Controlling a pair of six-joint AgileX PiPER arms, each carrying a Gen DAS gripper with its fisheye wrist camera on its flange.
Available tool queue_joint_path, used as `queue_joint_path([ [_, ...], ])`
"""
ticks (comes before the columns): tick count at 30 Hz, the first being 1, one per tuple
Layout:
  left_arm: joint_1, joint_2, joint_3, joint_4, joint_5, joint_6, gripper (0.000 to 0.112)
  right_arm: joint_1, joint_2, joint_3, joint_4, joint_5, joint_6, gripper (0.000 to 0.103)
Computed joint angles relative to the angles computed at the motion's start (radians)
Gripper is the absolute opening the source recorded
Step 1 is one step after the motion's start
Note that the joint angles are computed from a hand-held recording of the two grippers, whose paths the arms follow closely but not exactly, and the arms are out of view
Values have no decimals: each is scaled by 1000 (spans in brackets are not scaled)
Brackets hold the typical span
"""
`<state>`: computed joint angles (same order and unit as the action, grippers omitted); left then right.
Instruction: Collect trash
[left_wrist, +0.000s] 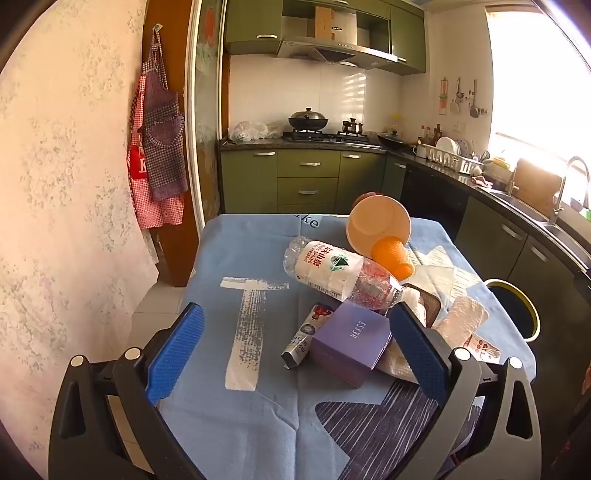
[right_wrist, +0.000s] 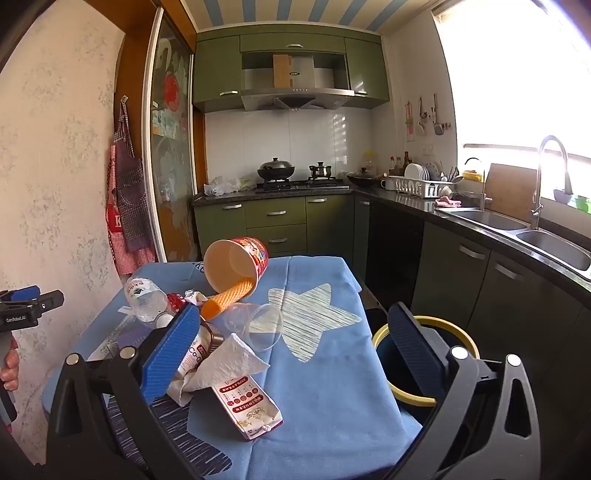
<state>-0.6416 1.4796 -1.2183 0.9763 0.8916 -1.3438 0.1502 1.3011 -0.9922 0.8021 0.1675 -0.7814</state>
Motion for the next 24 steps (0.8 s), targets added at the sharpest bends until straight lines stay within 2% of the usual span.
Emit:
queue_joint_path([
  [1, 3, 1, -2, -2, 0, 2, 99, 2, -1, -1, -43, -1, 34, 97],
  [5, -5, -7, 5, 20, -3, -11, 99, 2, -1, 0, -44, 0, 38, 97],
  [9, -4, -1, -4, 26, 4, 0, 99, 1, 15, -5, -1, -8, -4, 97],
  [11, -30, -9, 7, 46, 20, -37, 99, -12, 21, -5, 75, -1, -76, 97],
  [24, -31, -5, 5, 40, 22, -23, 99, -17, 21, -4, 81, -1, -72, 97],
])
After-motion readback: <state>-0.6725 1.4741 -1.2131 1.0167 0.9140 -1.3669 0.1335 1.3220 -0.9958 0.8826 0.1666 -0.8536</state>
